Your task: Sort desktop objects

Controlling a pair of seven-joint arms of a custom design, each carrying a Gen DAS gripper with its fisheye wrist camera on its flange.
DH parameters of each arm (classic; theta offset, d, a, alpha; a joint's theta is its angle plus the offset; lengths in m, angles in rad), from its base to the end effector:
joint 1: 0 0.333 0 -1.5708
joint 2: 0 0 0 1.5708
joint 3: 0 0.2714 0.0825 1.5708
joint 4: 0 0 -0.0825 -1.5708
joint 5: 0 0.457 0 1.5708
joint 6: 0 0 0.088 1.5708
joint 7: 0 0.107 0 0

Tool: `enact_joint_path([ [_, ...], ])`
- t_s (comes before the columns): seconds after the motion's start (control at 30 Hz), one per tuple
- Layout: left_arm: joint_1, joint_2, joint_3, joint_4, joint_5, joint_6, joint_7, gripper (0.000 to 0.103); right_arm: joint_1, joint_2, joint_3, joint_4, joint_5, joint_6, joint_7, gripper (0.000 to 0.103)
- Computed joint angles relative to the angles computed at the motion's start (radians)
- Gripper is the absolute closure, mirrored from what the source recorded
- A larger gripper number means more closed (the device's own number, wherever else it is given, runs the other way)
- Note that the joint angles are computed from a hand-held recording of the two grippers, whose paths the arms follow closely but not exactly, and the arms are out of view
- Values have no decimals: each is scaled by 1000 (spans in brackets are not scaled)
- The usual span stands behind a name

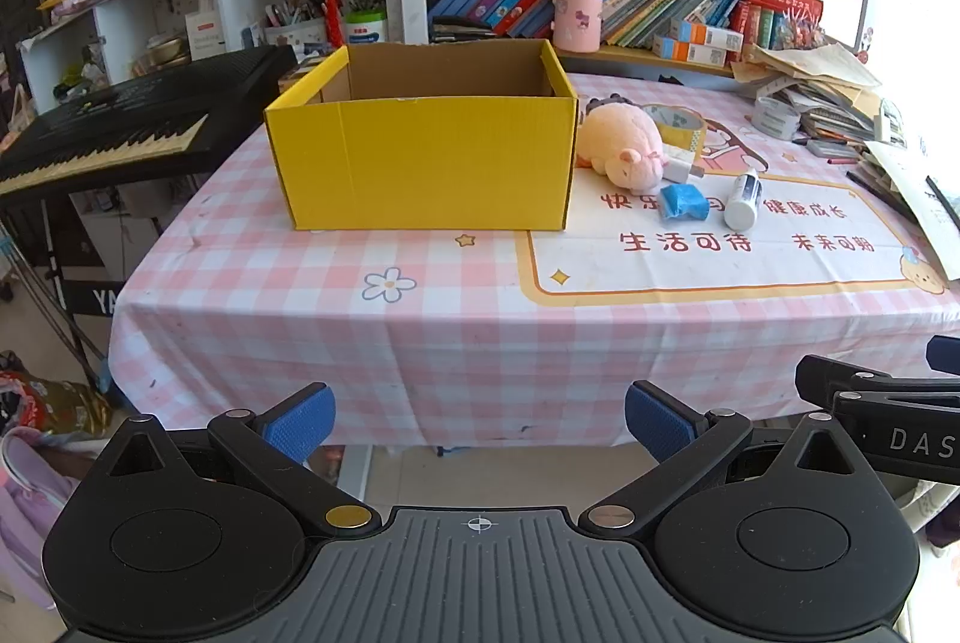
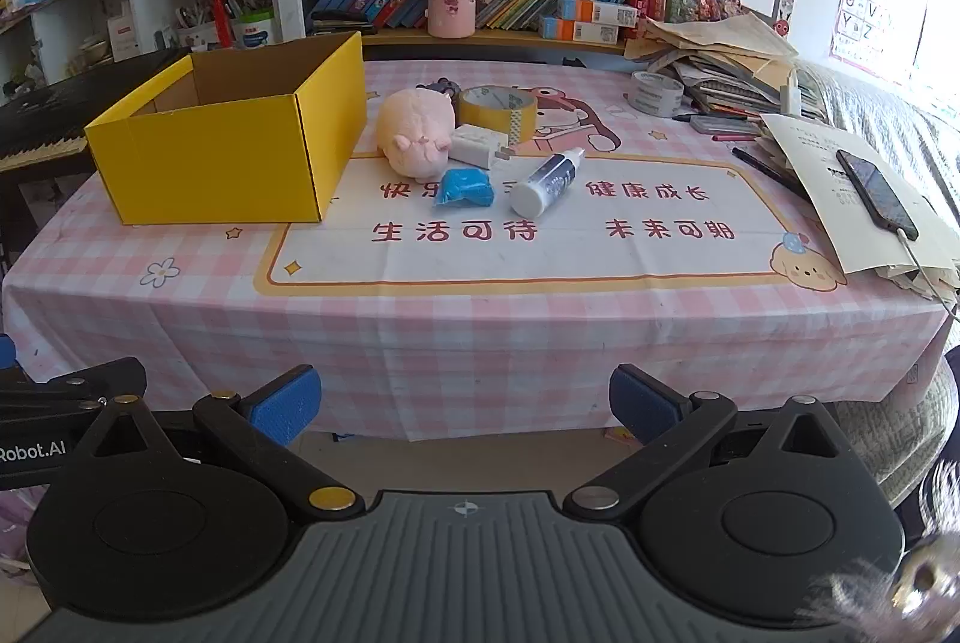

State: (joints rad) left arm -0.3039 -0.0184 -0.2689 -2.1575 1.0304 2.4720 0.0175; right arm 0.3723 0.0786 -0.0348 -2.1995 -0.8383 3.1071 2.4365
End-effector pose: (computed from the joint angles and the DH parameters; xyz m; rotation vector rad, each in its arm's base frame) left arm 0.5236 -0.3404 0.3556 -1.9084 1.4914 -0.6282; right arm 0.5687 0.2660 0.3341 -1.9227 1.4183 -0.6332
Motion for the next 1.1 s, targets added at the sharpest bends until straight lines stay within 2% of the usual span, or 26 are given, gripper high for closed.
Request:
enact_joint_path([
  [0.33,3,-14,-3,-11,5,-6,-18,0,-7,-15,-2,-15,-36,10,33,0],
  [0.53,3,-12,-4,-9,5,-8,-20,0,-25,-22,18,-21,-27,5,26,0],
  [1.1,4,-13,-4,-14,9,-6,-23,0,-24,-19,24,-20,-12,4,6,0],
])
